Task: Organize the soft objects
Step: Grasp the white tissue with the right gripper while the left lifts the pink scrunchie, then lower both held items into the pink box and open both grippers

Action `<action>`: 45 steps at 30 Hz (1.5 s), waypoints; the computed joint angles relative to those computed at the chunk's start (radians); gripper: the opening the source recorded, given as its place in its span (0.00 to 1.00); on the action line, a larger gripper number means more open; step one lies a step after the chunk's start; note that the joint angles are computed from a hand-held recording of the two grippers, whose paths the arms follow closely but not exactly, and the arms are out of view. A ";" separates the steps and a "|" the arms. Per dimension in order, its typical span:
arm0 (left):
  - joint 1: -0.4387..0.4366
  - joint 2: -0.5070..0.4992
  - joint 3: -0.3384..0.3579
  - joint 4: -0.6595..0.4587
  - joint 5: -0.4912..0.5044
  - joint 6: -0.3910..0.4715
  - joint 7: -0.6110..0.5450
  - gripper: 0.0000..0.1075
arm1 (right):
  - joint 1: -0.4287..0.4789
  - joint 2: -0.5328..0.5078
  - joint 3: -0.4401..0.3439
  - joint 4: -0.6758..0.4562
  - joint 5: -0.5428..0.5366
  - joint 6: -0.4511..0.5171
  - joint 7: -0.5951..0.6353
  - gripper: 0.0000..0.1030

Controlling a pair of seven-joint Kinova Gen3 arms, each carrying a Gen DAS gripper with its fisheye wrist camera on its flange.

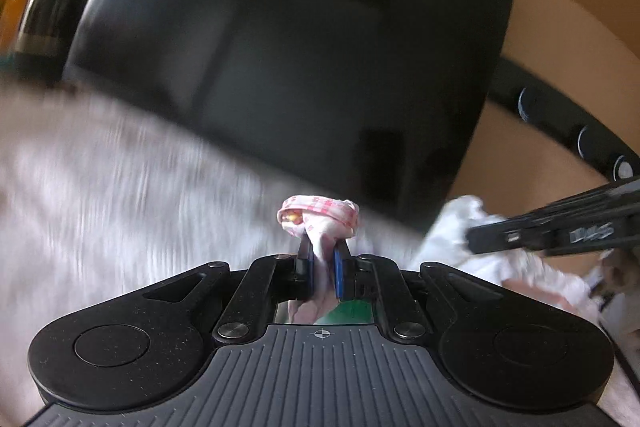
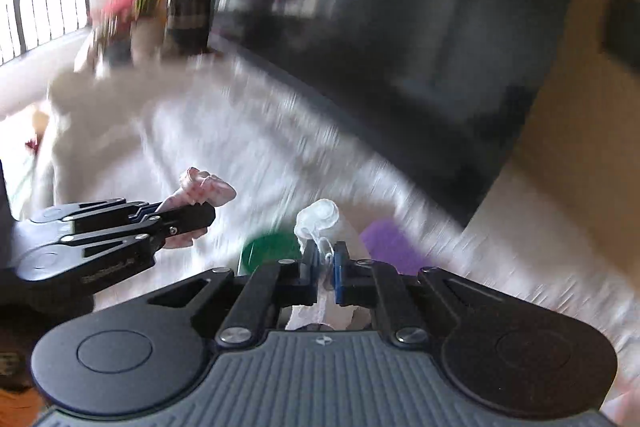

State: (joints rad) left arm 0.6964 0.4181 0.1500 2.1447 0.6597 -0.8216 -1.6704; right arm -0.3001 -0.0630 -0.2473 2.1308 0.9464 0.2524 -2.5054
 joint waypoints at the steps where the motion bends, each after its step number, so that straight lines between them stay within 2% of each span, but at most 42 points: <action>1: 0.033 -0.006 -0.037 -0.032 0.023 0.015 -0.041 0.11 | 0.015 -0.038 0.006 0.003 -0.023 -0.015 0.024 0.07; 3: 0.112 -0.016 -0.129 -0.107 0.066 0.083 -0.122 0.11 | 0.058 -0.096 0.003 0.012 -0.022 -0.039 0.027 0.07; 5: 0.169 -0.015 -0.190 -0.182 0.098 0.151 -0.203 0.11 | 0.145 -0.153 -0.038 0.028 0.017 -0.056 -0.016 0.07; 8: 0.186 -0.001 -0.185 -0.280 0.099 0.239 -0.298 0.11 | 0.284 -0.236 -0.084 0.070 0.062 -0.089 -0.073 0.07; 10: 0.171 0.019 -0.139 -0.346 0.086 0.303 -0.355 0.11 | 0.374 -0.285 -0.103 0.105 0.062 -0.111 -0.082 0.07; 12: 0.182 0.046 -0.130 -0.411 0.068 0.377 -0.382 0.11 | 0.436 -0.317 -0.091 0.141 0.061 -0.136 -0.089 0.07; 13: 0.208 0.061 -0.152 -0.439 0.059 0.411 -0.382 0.11 | 0.440 -0.330 -0.061 0.158 0.043 -0.143 -0.073 0.07; 18: 0.367 0.142 -0.315 -0.566 -0.062 0.601 -0.260 0.11 | 0.370 -0.332 0.144 0.222 -0.020 -0.178 0.001 0.07; 21: 0.433 0.186 -0.399 -0.650 -0.053 0.720 -0.256 0.11 | 0.280 -0.325 0.283 0.253 -0.110 -0.192 0.095 0.07; 23: 0.414 0.209 -0.378 -0.710 -0.083 0.801 -0.238 0.14 | 0.226 -0.311 0.376 0.271 -0.191 -0.217 0.176 0.07; 24: 0.383 0.221 -0.340 -0.736 -0.114 0.842 -0.206 0.15 | 0.191 -0.297 0.422 0.273 -0.231 -0.215 0.212 0.09; 25: 0.362 0.242 -0.311 -0.766 -0.144 0.883 -0.165 0.20 | 0.149 -0.275 0.469 0.266 -0.272 -0.196 0.241 0.13; 27: 0.353 0.294 -0.309 -0.828 -0.218 0.954 -0.084 0.21 | 0.063 -0.237 0.561 0.255 -0.353 -0.159 0.294 0.49; 28: 0.373 0.309 -0.336 -0.841 -0.255 0.968 -0.044 0.20 | 0.025 -0.226 0.608 0.255 -0.394 -0.157 0.323 0.55; 29: 0.392 0.316 -0.361 -0.842 -0.295 0.966 -0.003 0.20 | -0.008 -0.219 0.653 0.260 -0.418 -0.161 0.344 0.56; 31: 0.397 0.309 -0.355 -0.806 -0.337 0.914 0.059 0.21 | -0.044 -0.220 0.706 0.282 -0.419 -0.188 0.360 0.56; 33: 0.353 0.277 -0.279 -0.735 -0.318 0.832 0.059 0.21 | -0.026 -0.235 0.698 0.305 -0.376 -0.214 0.322 0.58; 35: 0.298 0.256 -0.186 -0.677 -0.290 0.751 0.010 0.21 | 0.003 -0.269 0.690 0.338 -0.347 -0.236 0.311 0.59; 37: 0.276 0.241 -0.146 -0.638 -0.247 0.712 -0.057 0.20 | 0.075 -0.254 0.635 0.361 -0.343 -0.290 0.306 0.61; 38: 0.284 0.241 -0.154 -0.638 -0.224 0.717 -0.095 0.21 | 0.115 -0.249 0.592 0.370 -0.344 -0.309 0.307 0.62; 42: 0.381 0.278 -0.276 -0.686 -0.169 0.823 -0.254 0.21 | 0.176 -0.218 0.476 0.356 -0.403 -0.298 0.336 0.62; 44: 0.391 0.272 -0.275 -0.671 -0.161 0.806 -0.283 0.21 | 0.198 -0.217 0.446 0.360 -0.420 -0.300 0.337 0.62; 45: 0.375 0.260 -0.247 -0.647 -0.163 0.773 -0.275 0.21 | 0.206 -0.220 0.438 0.366 -0.436 -0.305 0.350 0.62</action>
State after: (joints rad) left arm 1.0710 0.6786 -0.0970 1.4981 0.4969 -0.0485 -1.9455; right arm -0.0938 -0.2828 0.1907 2.4968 0.5103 -0.0524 -2.1554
